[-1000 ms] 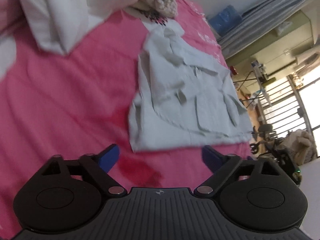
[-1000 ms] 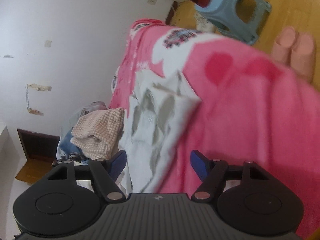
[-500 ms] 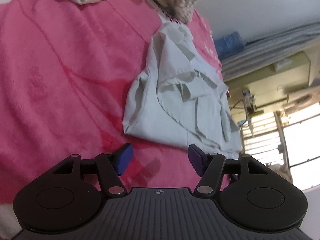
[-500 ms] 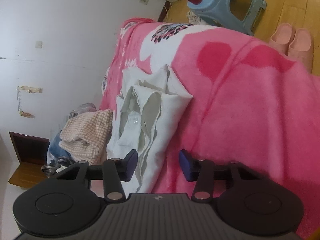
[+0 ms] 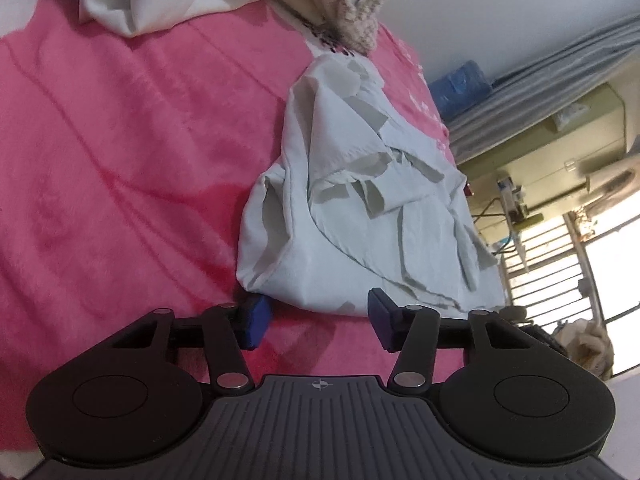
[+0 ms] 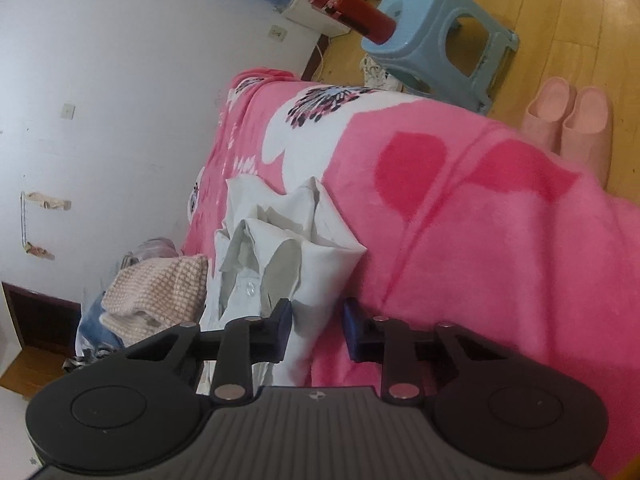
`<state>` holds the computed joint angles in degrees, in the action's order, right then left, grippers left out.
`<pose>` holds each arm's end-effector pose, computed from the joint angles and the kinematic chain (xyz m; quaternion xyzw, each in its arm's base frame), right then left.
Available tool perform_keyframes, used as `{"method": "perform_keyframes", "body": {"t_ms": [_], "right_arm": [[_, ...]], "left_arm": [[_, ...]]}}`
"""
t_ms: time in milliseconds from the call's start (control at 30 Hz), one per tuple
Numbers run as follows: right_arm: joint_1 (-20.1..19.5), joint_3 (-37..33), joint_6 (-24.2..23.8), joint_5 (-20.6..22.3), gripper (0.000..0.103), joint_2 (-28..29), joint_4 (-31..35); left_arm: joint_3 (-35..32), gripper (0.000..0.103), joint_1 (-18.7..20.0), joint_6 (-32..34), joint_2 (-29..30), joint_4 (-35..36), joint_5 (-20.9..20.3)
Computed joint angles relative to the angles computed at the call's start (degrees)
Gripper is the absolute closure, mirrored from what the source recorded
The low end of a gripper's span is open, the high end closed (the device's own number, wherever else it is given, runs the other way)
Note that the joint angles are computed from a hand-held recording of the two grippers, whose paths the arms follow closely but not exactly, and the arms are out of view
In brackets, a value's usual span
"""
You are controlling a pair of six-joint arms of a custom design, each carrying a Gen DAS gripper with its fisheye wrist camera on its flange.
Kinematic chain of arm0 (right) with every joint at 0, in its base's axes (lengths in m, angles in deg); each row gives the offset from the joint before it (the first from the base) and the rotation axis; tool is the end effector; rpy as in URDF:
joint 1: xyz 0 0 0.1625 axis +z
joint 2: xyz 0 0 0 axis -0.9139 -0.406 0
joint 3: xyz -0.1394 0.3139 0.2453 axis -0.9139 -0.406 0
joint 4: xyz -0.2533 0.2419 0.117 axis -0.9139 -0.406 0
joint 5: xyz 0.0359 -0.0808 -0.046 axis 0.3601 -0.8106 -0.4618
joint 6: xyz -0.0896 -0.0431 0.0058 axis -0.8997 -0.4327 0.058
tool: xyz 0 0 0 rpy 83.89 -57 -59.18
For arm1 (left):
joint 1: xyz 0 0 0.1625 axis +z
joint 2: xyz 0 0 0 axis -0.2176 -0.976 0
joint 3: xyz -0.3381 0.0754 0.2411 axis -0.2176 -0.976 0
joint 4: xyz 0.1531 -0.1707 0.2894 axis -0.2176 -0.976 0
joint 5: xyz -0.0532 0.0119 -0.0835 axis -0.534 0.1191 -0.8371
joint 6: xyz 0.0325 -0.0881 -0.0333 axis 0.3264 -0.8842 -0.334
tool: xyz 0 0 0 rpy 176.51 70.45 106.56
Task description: Fold clothes
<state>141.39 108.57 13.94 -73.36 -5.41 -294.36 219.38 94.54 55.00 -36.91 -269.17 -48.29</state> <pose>0.0245 -0.5206 0.0836 0.1529 0.9257 -0.3344 0.0885 0.0772 -0.4574 0.2296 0.0046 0.9656 -0.2598 0.0018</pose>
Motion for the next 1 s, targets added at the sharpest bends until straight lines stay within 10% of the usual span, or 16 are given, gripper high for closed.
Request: {"method": "perform_keyframes", "body": {"t_ms": [333,500,1000], "right_arm": [[0.1,-1.1,-2.3,0.3,0.09,0.8,0.6],[0.8,-0.8,-4.1,0.2,0.101,1.5,-2.0],[1.6,8.0,-8.9,3.7,0.102,-4.6,-5.2]], "left_arm": [[0.3,0.069,0.4,-3.3,0.8,-3.1,0.2],[0.9,0.102,-1.5,-2.0,0.5,-4.3,2.7],[-0.9,0.103,-0.5,6.5,-9.4,8.9,-5.5]]}}
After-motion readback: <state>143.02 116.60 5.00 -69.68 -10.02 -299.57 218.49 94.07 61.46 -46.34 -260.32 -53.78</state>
